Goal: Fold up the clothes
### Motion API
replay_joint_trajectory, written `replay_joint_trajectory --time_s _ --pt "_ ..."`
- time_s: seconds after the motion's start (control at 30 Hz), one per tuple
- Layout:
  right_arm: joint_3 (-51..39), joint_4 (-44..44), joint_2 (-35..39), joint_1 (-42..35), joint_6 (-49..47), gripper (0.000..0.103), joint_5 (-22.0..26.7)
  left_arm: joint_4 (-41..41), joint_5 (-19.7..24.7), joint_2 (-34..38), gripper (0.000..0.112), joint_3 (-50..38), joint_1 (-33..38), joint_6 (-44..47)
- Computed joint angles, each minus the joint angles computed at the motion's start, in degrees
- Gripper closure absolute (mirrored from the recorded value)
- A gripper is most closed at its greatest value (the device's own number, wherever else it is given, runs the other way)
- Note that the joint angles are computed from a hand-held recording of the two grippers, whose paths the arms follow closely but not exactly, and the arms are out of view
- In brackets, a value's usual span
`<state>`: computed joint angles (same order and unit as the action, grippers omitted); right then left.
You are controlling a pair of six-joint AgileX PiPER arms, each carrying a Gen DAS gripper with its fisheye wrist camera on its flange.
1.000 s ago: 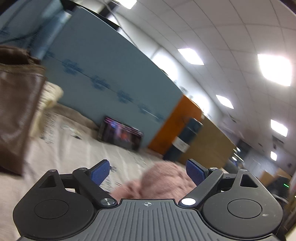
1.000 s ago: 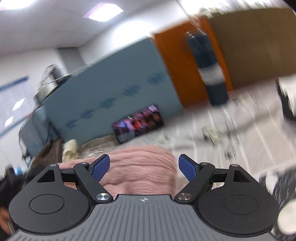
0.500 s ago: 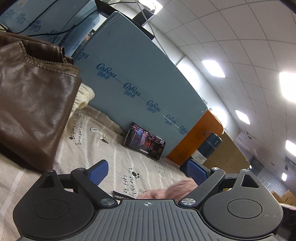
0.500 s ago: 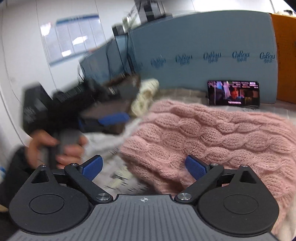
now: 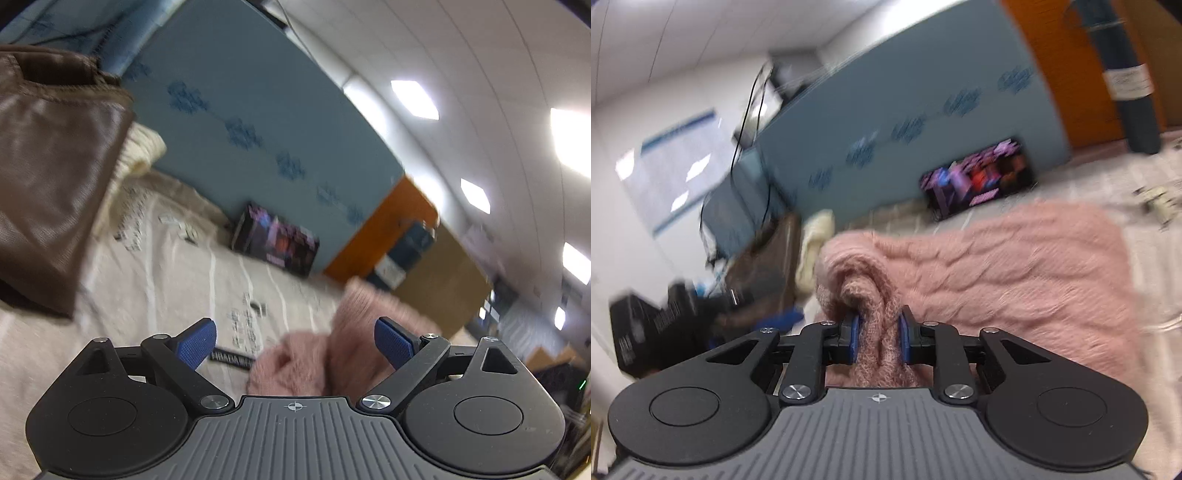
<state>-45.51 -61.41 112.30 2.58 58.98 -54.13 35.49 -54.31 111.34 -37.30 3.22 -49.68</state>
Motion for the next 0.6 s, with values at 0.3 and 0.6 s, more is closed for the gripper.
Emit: replay_joint_trajectory --time_s 0.3,0.6 --pt "5.69 5.79 0.13 -8.7 -1.99 0.086 -13.5 14.75 11.14 1.95 0.083 -7.75 -4.62 -6.16" --pt "1.72 6.63 -0.31 -11.61 2.67 0.088 -15.34 -10.87 2.72 -3.13 0.095 3.0 -5.82 16.79"
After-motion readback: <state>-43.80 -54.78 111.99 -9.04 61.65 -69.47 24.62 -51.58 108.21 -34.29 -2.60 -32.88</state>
